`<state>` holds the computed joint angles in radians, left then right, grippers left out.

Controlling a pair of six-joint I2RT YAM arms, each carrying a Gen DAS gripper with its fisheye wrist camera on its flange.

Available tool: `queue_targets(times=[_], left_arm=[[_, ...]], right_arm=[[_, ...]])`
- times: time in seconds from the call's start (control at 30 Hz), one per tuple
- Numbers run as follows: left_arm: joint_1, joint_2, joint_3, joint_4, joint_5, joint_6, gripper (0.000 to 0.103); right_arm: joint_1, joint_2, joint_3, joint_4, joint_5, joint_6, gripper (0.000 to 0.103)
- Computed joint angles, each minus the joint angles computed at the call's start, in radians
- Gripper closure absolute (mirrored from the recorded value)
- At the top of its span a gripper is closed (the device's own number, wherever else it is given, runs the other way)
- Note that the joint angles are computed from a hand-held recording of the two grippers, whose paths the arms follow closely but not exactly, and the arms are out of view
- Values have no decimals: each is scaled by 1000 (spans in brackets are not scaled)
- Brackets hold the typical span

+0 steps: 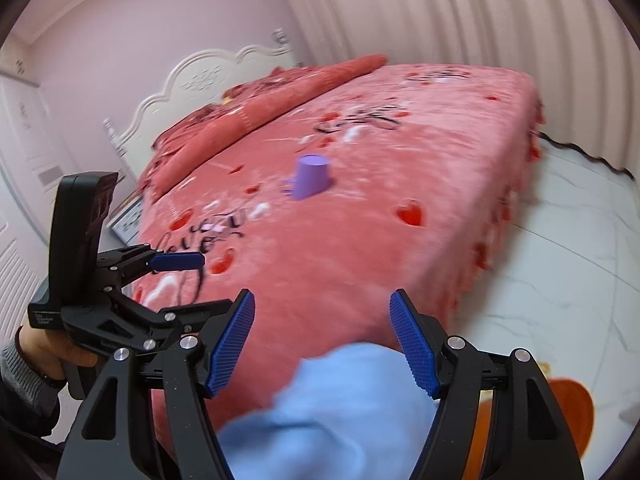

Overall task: Collect trash
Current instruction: 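Move both open tools back over the bed toward the pink clip and purple cup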

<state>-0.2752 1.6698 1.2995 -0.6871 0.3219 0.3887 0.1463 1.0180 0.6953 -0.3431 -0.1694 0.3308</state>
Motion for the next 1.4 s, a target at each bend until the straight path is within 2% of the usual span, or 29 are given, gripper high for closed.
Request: queue_targets(times=[0.3, 0.5, 1.07, 1.3, 1.37, 1.4], left_arm=[[229, 147, 155, -14, 6, 34, 6], [313, 325, 353, -60, 8, 25, 6], [336, 742, 863, -238, 11, 55, 6], [328, 809, 925, -239, 17, 88, 6], [324, 803, 906, -216, 22, 112, 19], [321, 811, 917, -221, 16, 121, 34]], right_arm=[[165, 327, 209, 124, 36, 30, 33], [200, 520, 361, 134, 26, 17, 33], [201, 938, 748, 94, -16, -7, 33], [184, 1021, 827, 65, -22, -24, 33], [177, 1038, 846, 56, -20, -34, 33], [173, 1045, 853, 53, -21, -38, 33]])
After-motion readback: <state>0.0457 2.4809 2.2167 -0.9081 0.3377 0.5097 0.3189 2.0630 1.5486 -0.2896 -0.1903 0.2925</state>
